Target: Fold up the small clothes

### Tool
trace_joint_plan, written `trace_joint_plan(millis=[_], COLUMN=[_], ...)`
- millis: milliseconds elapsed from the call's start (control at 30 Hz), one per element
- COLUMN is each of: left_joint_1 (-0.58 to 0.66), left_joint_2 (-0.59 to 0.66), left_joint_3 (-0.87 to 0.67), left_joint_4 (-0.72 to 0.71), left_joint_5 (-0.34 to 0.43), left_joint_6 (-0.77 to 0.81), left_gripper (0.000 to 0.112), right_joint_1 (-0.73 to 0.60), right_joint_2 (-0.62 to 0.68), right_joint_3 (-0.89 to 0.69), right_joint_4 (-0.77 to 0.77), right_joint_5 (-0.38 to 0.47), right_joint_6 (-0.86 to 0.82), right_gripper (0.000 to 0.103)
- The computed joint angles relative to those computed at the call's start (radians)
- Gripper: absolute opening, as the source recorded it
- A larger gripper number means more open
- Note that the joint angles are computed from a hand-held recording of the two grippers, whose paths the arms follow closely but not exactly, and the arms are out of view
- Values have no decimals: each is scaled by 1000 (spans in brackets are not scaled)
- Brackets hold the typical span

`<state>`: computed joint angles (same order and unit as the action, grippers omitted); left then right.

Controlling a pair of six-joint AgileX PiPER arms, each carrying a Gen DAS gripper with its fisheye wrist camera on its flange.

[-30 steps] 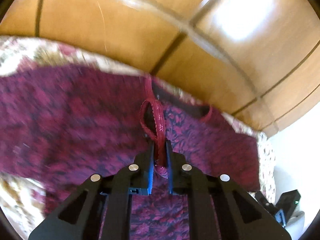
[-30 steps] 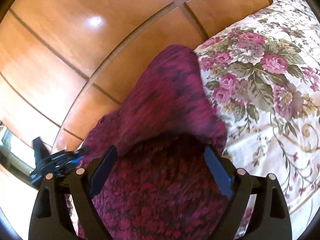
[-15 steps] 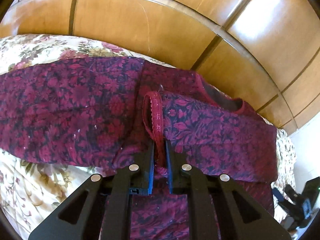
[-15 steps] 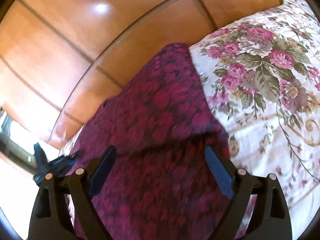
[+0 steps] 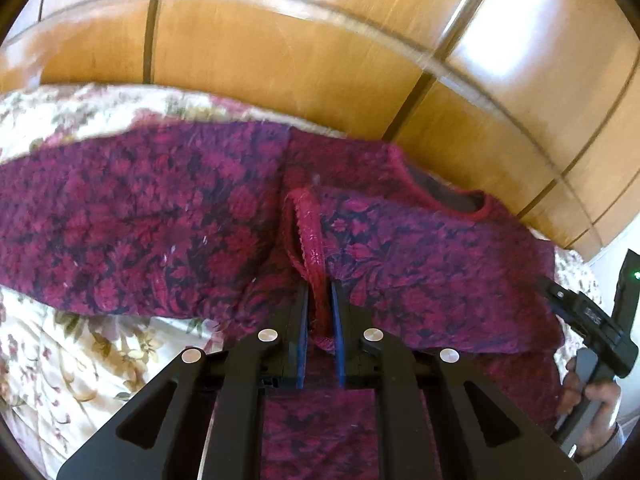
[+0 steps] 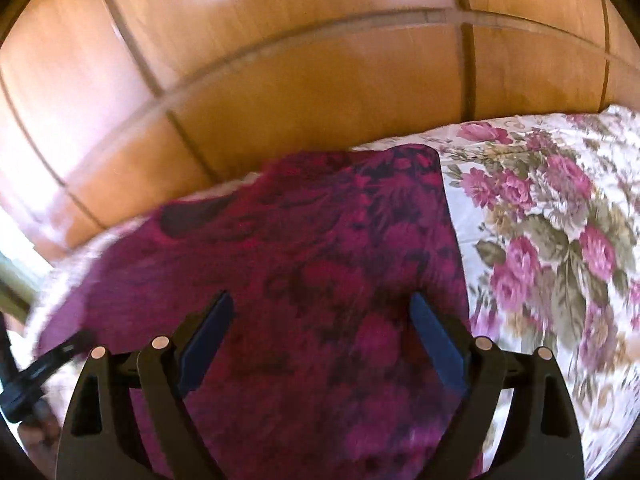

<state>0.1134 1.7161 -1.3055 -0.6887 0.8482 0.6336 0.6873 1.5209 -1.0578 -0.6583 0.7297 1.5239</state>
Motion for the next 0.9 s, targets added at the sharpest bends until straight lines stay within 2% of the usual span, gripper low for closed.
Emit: trace_joint_plan(millis=[67, 167, 233, 300, 333, 433, 600, 667, 800, 900], left_joint_1=[-15, -32, -32, -35, -42, -93, -188, -188, -199, -169], left_joint_2=[24, 1, -49, -120, -131, -99, 51, 60, 47, 29], left_joint_3=[6, 28, 54, 98, 95, 45, -46, -32, -26, -29], left_joint_4=[24, 48, 34, -26, -41, 27, 230, 199, 233, 182], left_joint_5=[-25, -62, -92, -158, -163, -157, -177, -218, -225, -164], left_joint_6=[-23, -59, -64, -11, 9, -43, -216, -187, -209, -179], left_gripper=[10, 10, 10, 11, 11, 10, 11, 10, 10, 10], right_joint_1=[10, 78, 88, 94, 91, 97, 117, 120, 130, 130], right_joint_2=[59, 121, 117, 106, 107, 103, 114, 136, 145, 151], right_joint_3=[-21, -63, -53, -38, -38, -31, -42, -64, -75, -82], right_joint_4=[-35, -122, -135, -141, -142, -151, -163, -166, -169, -168], right_joint_5=[31, 134, 140, 133, 135, 138, 159, 170, 177, 182], right_joint_6=[9, 68, 86, 102, 99, 108, 124, 120, 129, 125], right_gripper=[94, 95, 95, 95, 96, 96, 96, 98, 99, 100])
